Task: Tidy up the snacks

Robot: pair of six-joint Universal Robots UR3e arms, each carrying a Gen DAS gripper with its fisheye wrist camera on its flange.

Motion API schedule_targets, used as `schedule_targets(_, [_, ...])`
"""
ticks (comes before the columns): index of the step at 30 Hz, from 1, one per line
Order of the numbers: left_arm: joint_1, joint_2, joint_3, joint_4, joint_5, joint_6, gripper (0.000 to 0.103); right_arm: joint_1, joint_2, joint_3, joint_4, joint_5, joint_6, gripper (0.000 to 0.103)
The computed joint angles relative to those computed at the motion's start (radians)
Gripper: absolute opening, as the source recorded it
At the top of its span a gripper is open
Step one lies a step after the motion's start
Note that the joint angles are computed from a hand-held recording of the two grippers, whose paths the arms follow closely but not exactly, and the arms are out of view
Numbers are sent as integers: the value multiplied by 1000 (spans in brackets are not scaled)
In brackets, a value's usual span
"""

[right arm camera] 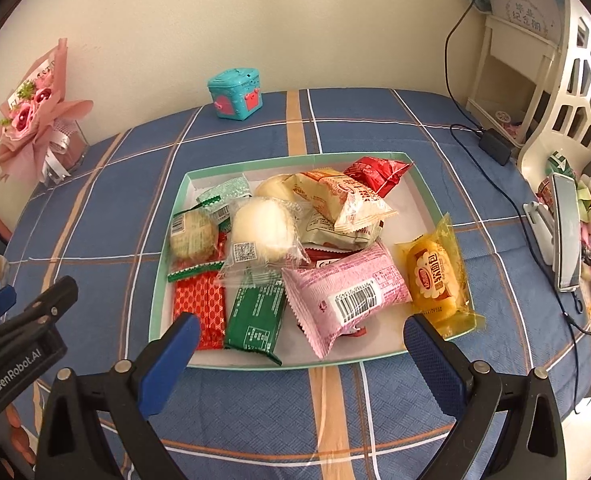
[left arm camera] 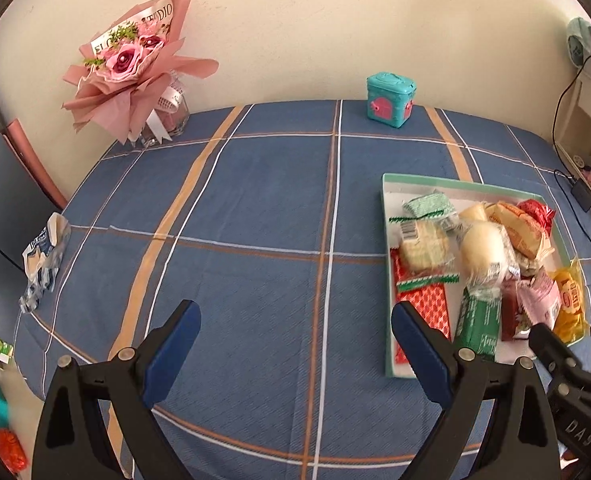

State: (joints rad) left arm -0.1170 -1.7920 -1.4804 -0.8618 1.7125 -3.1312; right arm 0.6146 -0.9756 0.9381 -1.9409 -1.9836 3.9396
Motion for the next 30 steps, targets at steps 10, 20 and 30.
schedule_targets(10, [32, 47, -83, 17, -2, 18, 96, 15, 6, -11, 17, -13, -1, 103])
schedule_targets(20, [32, 57, -90, 31, -21, 43, 96, 14, 16, -31, 46, -7, 0, 103])
schedule_targets(30, [48, 75, -98, 37, -92, 47, 96, 18, 24, -49, 56, -7, -6, 103])
